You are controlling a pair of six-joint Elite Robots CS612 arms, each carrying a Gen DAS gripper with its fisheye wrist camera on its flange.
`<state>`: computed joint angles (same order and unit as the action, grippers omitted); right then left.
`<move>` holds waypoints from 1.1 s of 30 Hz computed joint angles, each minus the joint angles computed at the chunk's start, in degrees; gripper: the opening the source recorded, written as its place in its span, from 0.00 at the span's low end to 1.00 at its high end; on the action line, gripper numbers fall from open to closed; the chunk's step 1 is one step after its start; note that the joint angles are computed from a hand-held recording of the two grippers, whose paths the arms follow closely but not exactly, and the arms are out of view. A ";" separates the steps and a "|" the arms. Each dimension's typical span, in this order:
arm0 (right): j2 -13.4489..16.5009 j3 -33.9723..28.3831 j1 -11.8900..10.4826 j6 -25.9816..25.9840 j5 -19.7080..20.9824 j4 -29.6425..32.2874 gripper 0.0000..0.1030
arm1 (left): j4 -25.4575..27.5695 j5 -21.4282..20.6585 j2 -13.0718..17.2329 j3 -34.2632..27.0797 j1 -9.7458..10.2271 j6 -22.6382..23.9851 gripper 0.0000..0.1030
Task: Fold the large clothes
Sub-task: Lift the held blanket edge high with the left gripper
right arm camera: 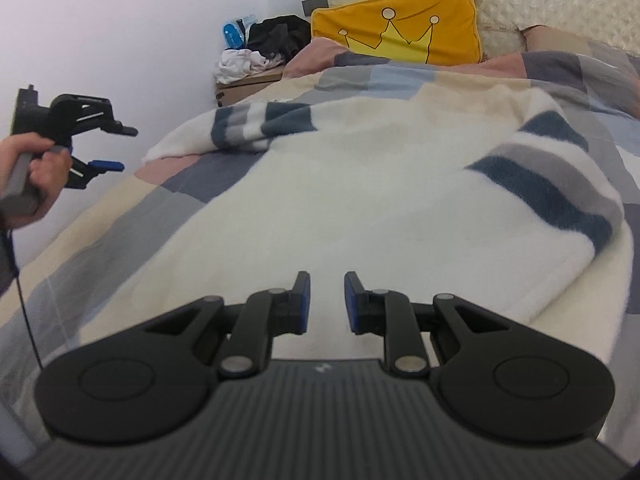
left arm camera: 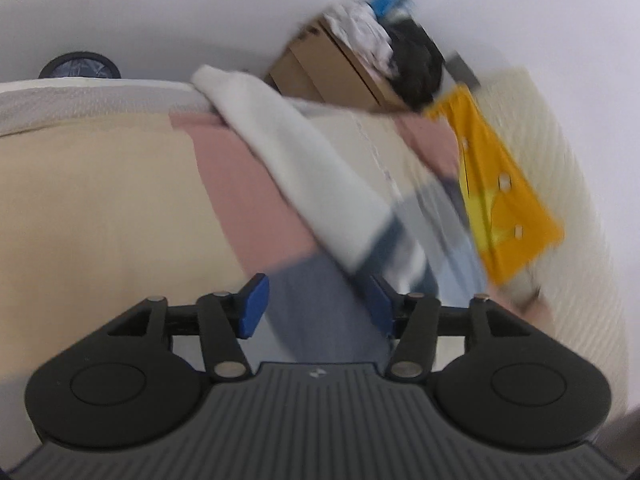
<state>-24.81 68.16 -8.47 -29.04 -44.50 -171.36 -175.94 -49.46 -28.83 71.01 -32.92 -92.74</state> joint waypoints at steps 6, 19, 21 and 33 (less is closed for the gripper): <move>1.13 -1.92 0.75 2.58 -2.61 0.75 0.22 | -9.62 1.79 4.15 -0.75 3.90 -6.34 0.62; 4.11 -8.68 3.40 9.48 -7.40 2.84 0.22 | -11.37 -1.66 12.41 -10.42 11.57 -9.82 0.62; 4.41 -9.37 3.68 10.06 -7.74 2.87 0.22 | -12.26 -0.43 14.02 -13.05 12.09 -8.78 0.62; 5.22 -11.06 4.24 9.47 -8.65 3.78 0.21 | 0.53 3.15 16.65 -21.46 13.87 -8.38 0.49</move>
<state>-19.59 57.10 -4.23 -19.56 -53.15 -167.58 -175.40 -46.30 -12.19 49.55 -19.05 -101.12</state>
